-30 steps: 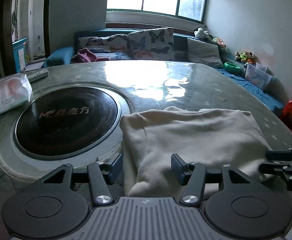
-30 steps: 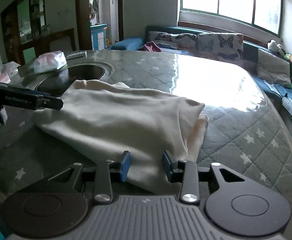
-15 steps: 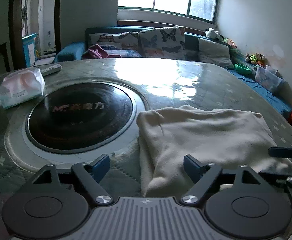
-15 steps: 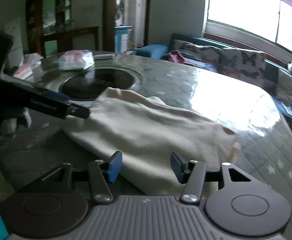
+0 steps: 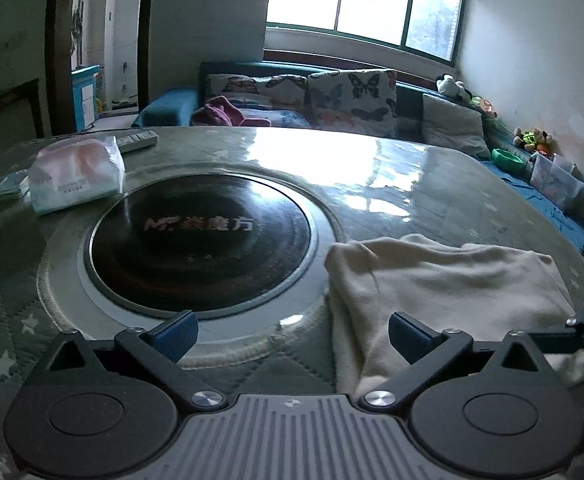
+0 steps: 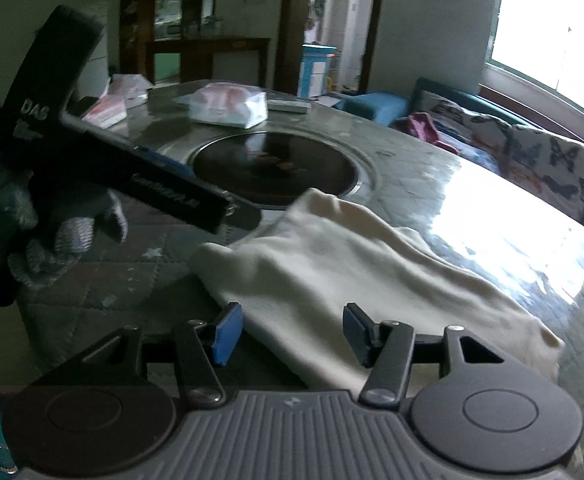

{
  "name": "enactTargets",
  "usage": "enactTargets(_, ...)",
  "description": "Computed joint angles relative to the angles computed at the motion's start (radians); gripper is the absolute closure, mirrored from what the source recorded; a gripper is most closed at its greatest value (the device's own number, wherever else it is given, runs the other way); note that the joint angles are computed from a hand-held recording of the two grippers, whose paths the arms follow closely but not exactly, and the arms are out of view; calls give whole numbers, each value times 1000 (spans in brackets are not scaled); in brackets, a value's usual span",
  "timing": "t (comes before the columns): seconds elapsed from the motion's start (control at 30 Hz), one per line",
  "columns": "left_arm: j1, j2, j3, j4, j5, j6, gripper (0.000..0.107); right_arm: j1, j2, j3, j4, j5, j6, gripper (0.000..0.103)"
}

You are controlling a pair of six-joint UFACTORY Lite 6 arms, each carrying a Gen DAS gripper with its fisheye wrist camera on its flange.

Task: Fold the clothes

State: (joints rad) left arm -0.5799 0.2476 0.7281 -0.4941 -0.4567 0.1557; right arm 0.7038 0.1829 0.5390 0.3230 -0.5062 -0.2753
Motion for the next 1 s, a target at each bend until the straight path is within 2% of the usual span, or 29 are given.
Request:
enactTargets(0.37,60,1,19,24,39,-53,4,70,123,121,12,8,-97,46)
enactTargets(0.43,79,5,28,77,63,-119,4,86,147,148,29,8,-129,48)
enactTargets(0.57,130,10,38,273,107,-343,6,112,203,207,75,0,-213,54)
enactTargets(0.7,173,11,42,521,128,-595,13,123,261,271,96,17,-259,57)
enactTargets(0.8,179,7,43,634,130,-725,14,138,308,308,157,7,-319,60)
enactTargets(0.87,188,9,50,752,127,-858,14,141,319,310,179,-10,-325,74)
enactTargets(1.0,201,29,77,937,116,-1073,14,115,306,299,137,-12,-255,85)
